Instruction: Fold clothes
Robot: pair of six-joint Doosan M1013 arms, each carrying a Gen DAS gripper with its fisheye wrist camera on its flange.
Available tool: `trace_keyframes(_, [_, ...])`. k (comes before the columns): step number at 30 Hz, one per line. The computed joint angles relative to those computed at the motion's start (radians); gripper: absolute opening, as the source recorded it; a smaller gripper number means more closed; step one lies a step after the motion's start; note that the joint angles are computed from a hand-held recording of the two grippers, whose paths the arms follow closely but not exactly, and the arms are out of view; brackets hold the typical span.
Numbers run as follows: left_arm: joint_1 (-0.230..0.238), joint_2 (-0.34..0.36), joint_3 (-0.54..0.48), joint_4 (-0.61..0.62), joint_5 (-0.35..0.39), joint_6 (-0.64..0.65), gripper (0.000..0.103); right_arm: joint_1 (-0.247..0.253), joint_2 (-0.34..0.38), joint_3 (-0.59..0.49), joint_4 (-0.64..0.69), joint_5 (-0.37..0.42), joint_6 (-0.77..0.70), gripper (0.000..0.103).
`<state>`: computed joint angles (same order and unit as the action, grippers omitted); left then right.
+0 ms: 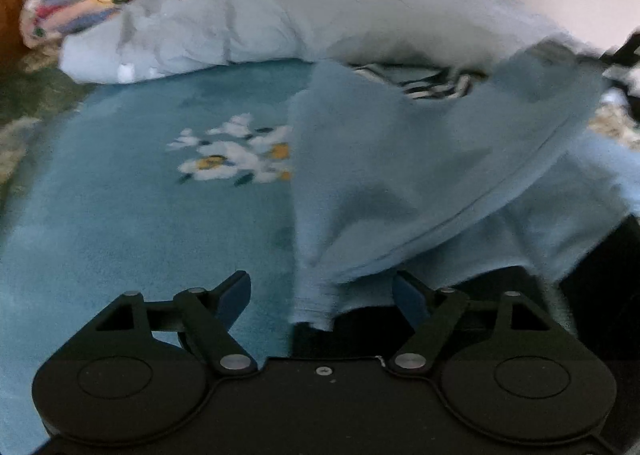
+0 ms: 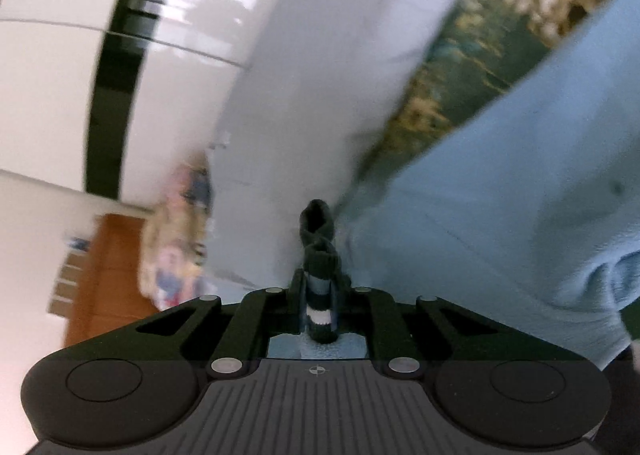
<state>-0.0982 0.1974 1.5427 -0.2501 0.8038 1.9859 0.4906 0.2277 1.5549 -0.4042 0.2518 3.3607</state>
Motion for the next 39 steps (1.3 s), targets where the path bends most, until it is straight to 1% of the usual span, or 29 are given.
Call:
trace_keyframes(3, [-0.023, -0.005, 0.015, 0.163, -0.06, -0.186, 0.079, 0.014, -0.024, 0.012, -0.162, -0.003, 0.136, 0.009])
trace_keyframes(4, [-0.026, -0.006, 0.017, 0.198, -0.07, -0.249, 0.08, 0.018, -0.031, 0.013, -0.166, 0.011, 0.132, 0.009])
trace_keyframes(6, [-0.029, -0.008, 0.018, 0.24, -0.072, -0.337, 0.08, 0.025, -0.044, 0.028, -0.119, 0.037, 0.088, 0.009])
trace_keyframes(8, [-0.033, -0.008, 0.018, 0.268, -0.061, -0.388, 0.081, 0.03, -0.052, 0.041, -0.034, 0.101, 0.027, 0.009])
trace_keyframes(10, [-0.036, -0.01, 0.021, 0.292, -0.056, -0.416, 0.082, 0.031, -0.053, 0.052, 0.019, 0.153, 0.046, 0.009])
trace_keyframes(12, [-0.034, -0.011, 0.023, 0.295, -0.053, -0.417, 0.082, 0.04, -0.055, 0.07, 0.011, 0.19, 0.104, 0.009])
trace_keyframes(14, [-0.021, -0.003, 0.008, 0.237, -0.016, -0.374, 0.081, 0.048, -0.057, 0.081, 0.029, 0.218, 0.111, 0.009])
trace_keyframes(17, [0.017, 0.005, -0.015, 0.085, 0.038, -0.281, 0.08, 0.051, -0.051, 0.078, 0.094, 0.285, 0.071, 0.009])
trace_keyframes(18, [0.029, 0.007, -0.024, 0.047, 0.058, -0.258, 0.08, 0.051, -0.05, 0.081, 0.106, 0.288, 0.07, 0.009])
trace_keyframes(21, [0.062, 0.007, -0.047, -0.057, 0.107, -0.185, 0.08, 0.048, -0.039, 0.06, 0.144, 0.326, 0.002, 0.009])
trace_keyframes(24, [0.095, 0.018, -0.091, -0.158, 0.159, -0.127, 0.08, 0.047, -0.027, 0.031, 0.184, 0.375, -0.067, 0.01])
trace_keyframes(26, [0.103, 0.044, -0.144, -0.181, 0.186, -0.121, 0.08, 0.048, -0.025, 0.019, 0.192, 0.394, -0.078, 0.01])
trace_keyframes(28, [0.099, 0.087, -0.218, -0.182, 0.219, -0.133, 0.08, 0.052, -0.022, 0.007, 0.185, 0.416, -0.084, 0.01])
trace_keyframes(29, [0.096, 0.116, -0.263, -0.19, 0.248, -0.143, 0.08, 0.055, -0.021, 0.005, 0.173, 0.421, -0.084, 0.01])
trace_keyframes(32, [0.088, 0.222, -0.424, -0.242, 0.376, -0.222, 0.079, 0.064, -0.026, 0.002, 0.142, 0.445, -0.074, 0.013])
trace_keyframes(33, [0.084, 0.25, -0.464, -0.252, 0.41, -0.26, 0.076, 0.066, -0.024, -0.002, 0.134, 0.45, -0.066, 0.016])
trace_keyframes(35, [0.076, 0.326, -0.578, -0.274, 0.524, -0.346, 0.073, 0.072, -0.022, -0.007, 0.116, 0.467, -0.047, 0.017])
trace_keyframes(36, [0.07, 0.356, -0.622, -0.272, 0.562, -0.38, 0.07, 0.075, -0.022, -0.007, 0.106, 0.471, -0.035, 0.017])
trace_keyframes(37, [0.063, 0.379, -0.657, -0.262, 0.591, -0.396, 0.064, 0.077, -0.023, -0.008, 0.096, 0.475, -0.021, 0.018])
trace_keyframes(39, [0.046, 0.421, -0.723, -0.226, 0.638, -0.415, 0.058, 0.083, -0.024, -0.01, 0.074, 0.482, 0.009, 0.02])
